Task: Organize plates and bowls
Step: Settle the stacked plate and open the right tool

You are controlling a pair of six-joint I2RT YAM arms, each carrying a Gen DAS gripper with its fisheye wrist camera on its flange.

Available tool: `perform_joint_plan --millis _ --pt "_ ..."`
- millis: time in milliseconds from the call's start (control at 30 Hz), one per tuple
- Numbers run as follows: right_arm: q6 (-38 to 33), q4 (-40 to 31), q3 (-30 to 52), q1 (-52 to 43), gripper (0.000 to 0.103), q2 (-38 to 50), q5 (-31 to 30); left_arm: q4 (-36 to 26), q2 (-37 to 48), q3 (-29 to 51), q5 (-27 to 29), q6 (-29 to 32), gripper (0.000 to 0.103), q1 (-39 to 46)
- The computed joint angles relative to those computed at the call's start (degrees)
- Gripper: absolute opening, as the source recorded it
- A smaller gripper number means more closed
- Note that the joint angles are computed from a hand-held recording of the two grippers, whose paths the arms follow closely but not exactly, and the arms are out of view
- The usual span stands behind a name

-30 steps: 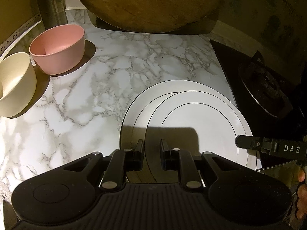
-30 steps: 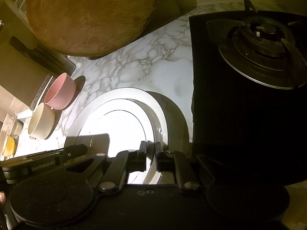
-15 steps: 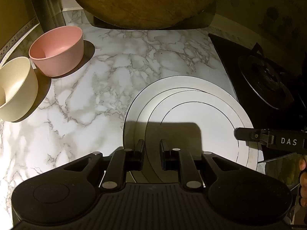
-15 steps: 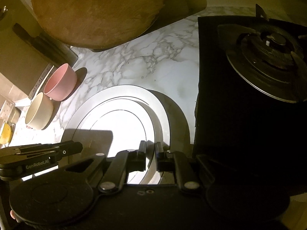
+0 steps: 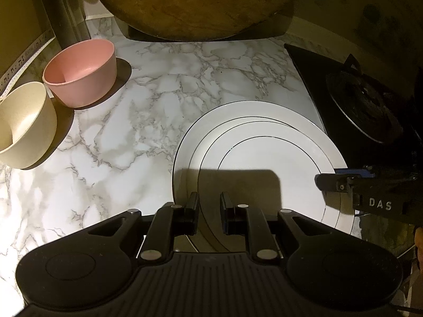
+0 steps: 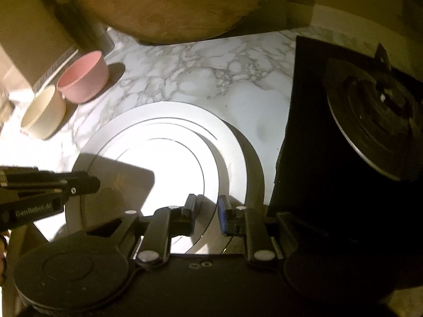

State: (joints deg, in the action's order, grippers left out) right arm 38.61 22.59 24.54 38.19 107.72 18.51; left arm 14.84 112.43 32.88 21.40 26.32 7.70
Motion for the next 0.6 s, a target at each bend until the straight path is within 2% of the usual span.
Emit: perform_joint_plan --millis 200,467,600 --pt "-2.3 -7.9 4.6 2.9 0.02 0.9 4.1 0.7 -1.1 -1.1 -0.7 0.0 0.016 -0.3" --pt "-2.5 -7.9 2.4 6.0 0.026 -3.9 6.4 -0.3 -4.9 -3.6 2.1 1.9 0.016 1.7" --pt "-2.2 -7.9 1.0 8.9 0.034 -8.2 8.4 -0.8 -9.8 -6.3 4.4 3.4 0.016 3.6"
